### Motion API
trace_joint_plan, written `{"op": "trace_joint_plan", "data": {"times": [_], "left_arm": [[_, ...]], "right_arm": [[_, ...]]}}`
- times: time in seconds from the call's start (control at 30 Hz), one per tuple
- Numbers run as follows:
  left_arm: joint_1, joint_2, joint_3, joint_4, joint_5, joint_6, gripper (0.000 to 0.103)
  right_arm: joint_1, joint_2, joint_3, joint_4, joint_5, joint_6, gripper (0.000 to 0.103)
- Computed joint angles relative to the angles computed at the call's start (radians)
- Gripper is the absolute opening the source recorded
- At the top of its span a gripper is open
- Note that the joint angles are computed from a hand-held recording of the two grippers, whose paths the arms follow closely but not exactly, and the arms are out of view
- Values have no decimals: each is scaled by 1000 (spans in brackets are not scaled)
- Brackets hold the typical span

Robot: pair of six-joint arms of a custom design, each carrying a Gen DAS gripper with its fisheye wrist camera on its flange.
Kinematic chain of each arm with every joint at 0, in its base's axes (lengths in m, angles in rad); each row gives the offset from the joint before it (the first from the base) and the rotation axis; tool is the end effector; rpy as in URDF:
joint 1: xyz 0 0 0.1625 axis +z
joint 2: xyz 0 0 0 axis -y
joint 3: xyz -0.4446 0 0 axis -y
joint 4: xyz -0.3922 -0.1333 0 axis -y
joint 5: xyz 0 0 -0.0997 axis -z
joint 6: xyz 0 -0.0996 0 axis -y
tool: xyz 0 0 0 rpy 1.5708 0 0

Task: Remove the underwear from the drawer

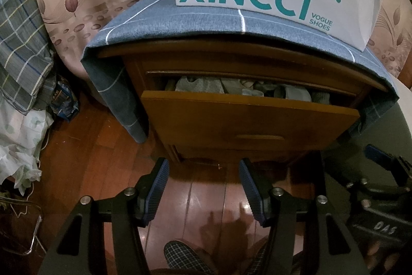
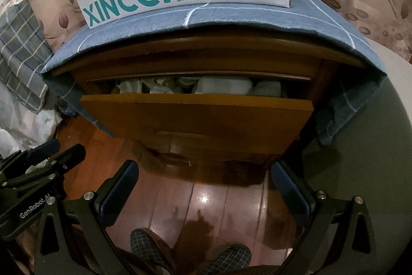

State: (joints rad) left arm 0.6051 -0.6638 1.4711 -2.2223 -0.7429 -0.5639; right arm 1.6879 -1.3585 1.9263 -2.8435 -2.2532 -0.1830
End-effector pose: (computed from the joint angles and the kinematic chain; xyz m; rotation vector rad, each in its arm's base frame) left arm -0.4659 -0.5735 0.0711 0.5543 2.3132 -0.5893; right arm 0.1343 -0.5384 0.3919 0.0472 -2.3386 0.8255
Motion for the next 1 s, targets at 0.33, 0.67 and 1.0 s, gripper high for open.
{"op": "trace_joint_plan", "data": {"times": [0.33, 0.67, 1.0], "left_arm": [[41, -16, -15, -16, -107, -53, 58], [141, 10, -42, -179, -298, -241, 58], [228, 84, -72, -385, -442, -465, 71]], "right_arm": [[-51, -98, 17, 99, 43, 164, 102], [-70, -86, 11, 133, 84, 113, 102], [-103, -104, 9, 152, 128, 138, 102]]}}
